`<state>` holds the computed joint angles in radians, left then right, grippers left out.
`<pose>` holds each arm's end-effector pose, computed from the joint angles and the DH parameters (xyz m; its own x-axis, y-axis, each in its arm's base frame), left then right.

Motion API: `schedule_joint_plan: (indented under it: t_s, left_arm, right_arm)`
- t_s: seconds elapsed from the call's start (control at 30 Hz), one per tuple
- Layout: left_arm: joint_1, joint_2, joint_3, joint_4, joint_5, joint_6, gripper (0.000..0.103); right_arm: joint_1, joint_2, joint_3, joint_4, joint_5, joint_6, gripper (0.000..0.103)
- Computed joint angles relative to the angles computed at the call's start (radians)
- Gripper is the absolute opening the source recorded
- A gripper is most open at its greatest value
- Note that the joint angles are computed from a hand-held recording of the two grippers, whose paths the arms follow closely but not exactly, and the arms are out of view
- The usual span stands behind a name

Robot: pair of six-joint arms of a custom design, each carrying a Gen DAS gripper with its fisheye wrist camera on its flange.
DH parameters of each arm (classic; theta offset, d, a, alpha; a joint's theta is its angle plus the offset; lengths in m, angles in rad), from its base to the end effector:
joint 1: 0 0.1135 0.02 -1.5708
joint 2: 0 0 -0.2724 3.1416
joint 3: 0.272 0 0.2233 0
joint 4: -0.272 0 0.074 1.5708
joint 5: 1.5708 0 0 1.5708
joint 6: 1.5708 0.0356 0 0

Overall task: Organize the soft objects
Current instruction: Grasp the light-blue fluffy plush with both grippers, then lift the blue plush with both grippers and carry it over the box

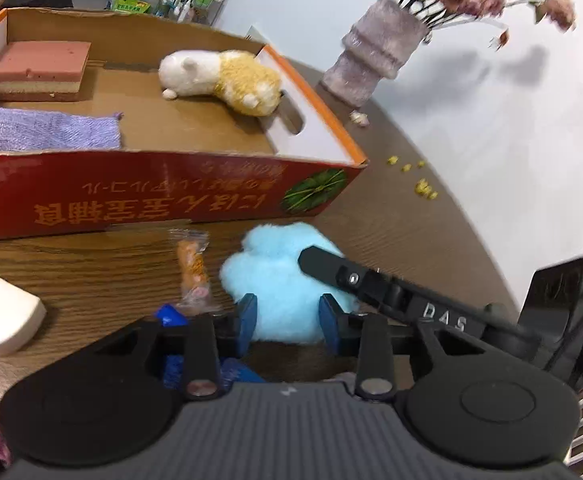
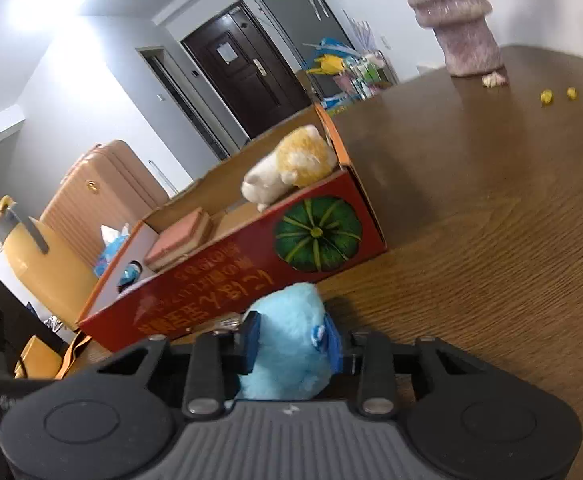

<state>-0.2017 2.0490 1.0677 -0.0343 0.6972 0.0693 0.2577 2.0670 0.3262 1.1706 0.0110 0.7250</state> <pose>0.3561 -0.0962 0.1238 -0.7970 0.2172 -0.5636 0.5417 0.6699 -0.5078 0.2560 0.0671 0.0717 -0.5537 0.5398 -0.6340 0.1621 0.8167 0.5538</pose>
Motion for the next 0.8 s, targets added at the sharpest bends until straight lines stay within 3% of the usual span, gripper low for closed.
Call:
schedule_joint_plan:
  t_s: [0.1, 0.27, 0.37, 0.4, 0.47, 0.57, 0.63, 0.73, 0.8]
  left_arm:
    - [0.018, -0.118, -0.096, 0.033, 0.039, 0.012, 0.034]
    - [0.132, -0.441, -0.34, 0.034, 0.184, 0.109, 0.034]
    - [0.266, -0.641, -0.475, -0.126, 0.273, 0.29, 0.035]
    - [0.317, -0.677, -0.5, -0.208, 0.306, 0.372, 0.03]
    - [0.445, -0.709, -0.553, -0.382, 0.35, 0.568, 0.025]
    - [0.606, -0.594, -0.583, -0.545, 0.35, 0.819, 0.025]
    - [0.679, -0.509, -0.615, -0.532, 0.315, 0.895, 0.026]
    - [0.791, -0.524, -0.686, -0.463, 0.288, 0.98, 0.032]
    - [0.872, -0.522, -0.699, -0.491, 0.285, 1.1, 0.052]
  right_arm:
    - [0.068, -0.128, -0.091, 0.022, 0.087, 0.0, 0.03]
    - [0.318, -0.455, -0.249, -0.033, 0.347, 0.082, 0.029]
    - [0.617, -0.597, -0.291, -0.155, 0.59, 0.201, 0.029]
    - [0.717, -0.605, -0.293, -0.19, 0.666, 0.259, 0.029]
    - [0.92, -0.536, -0.285, -0.23, 0.791, 0.448, 0.029]
    - [1.125, -0.354, -0.233, -0.255, 0.895, 0.688, 0.029]
    - [1.173, -0.243, -0.168, -0.326, 0.918, 0.799, 0.029]
    - [1.194, -0.131, -0.06, -0.479, 0.934, 0.911, 0.029]
    - [1.217, -0.128, -0.036, -0.509, 0.948, 0.916, 0.03]
